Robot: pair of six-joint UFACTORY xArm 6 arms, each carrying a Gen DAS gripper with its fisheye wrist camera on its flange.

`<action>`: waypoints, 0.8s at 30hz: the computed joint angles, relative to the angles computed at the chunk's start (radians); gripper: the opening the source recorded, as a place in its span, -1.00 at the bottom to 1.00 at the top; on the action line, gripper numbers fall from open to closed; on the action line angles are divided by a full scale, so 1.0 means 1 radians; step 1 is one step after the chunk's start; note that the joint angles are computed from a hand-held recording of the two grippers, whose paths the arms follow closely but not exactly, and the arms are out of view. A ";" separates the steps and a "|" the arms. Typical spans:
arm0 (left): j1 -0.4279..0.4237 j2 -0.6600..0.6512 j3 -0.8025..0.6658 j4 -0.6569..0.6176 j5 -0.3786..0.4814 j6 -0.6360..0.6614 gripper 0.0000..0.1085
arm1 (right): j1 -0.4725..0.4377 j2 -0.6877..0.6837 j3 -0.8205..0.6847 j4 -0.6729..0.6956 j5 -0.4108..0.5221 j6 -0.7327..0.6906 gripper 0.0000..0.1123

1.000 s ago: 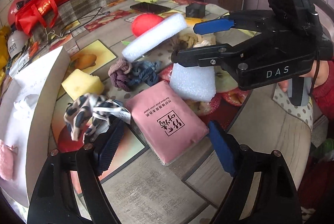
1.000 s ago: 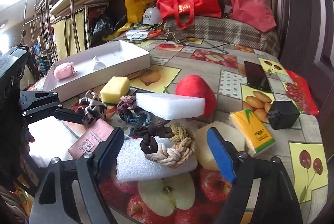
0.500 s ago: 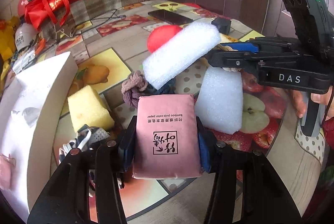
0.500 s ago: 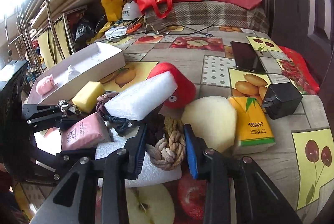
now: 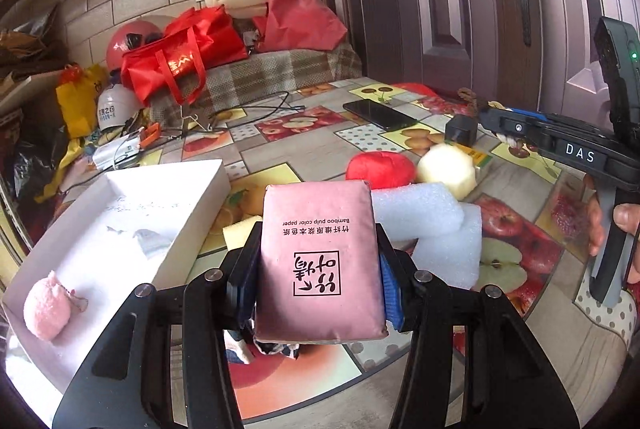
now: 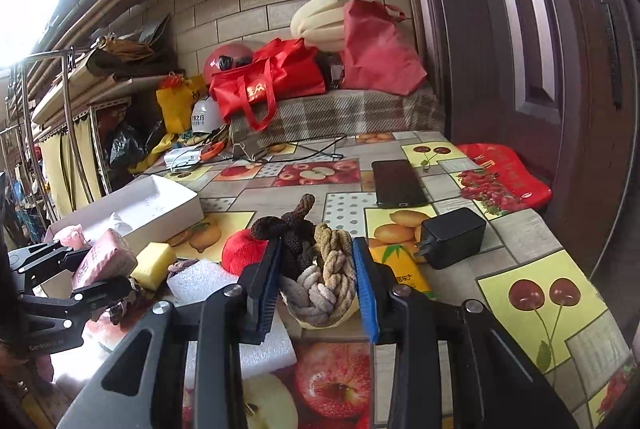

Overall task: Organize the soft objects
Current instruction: 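Grasp the pink paper packet with the left tool while the right grasps the braided rope toy, then carry the packet and rope toy into the white box and open both tools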

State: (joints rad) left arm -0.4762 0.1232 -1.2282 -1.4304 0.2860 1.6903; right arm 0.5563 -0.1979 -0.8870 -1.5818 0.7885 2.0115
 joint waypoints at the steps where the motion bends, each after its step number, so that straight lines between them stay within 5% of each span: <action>1: 0.001 -0.004 0.002 -0.029 -0.004 0.021 -0.09 | 0.009 0.004 -0.004 -0.006 0.020 0.004 -0.39; 12: 0.035 -0.031 0.009 -0.284 -0.006 0.186 -0.09 | 0.079 0.104 -0.100 -0.029 0.104 -0.019 -0.39; 24: 0.166 -0.033 -0.029 -0.671 -0.063 0.496 -0.08 | 0.116 0.315 -0.329 -0.050 0.017 -0.127 -0.39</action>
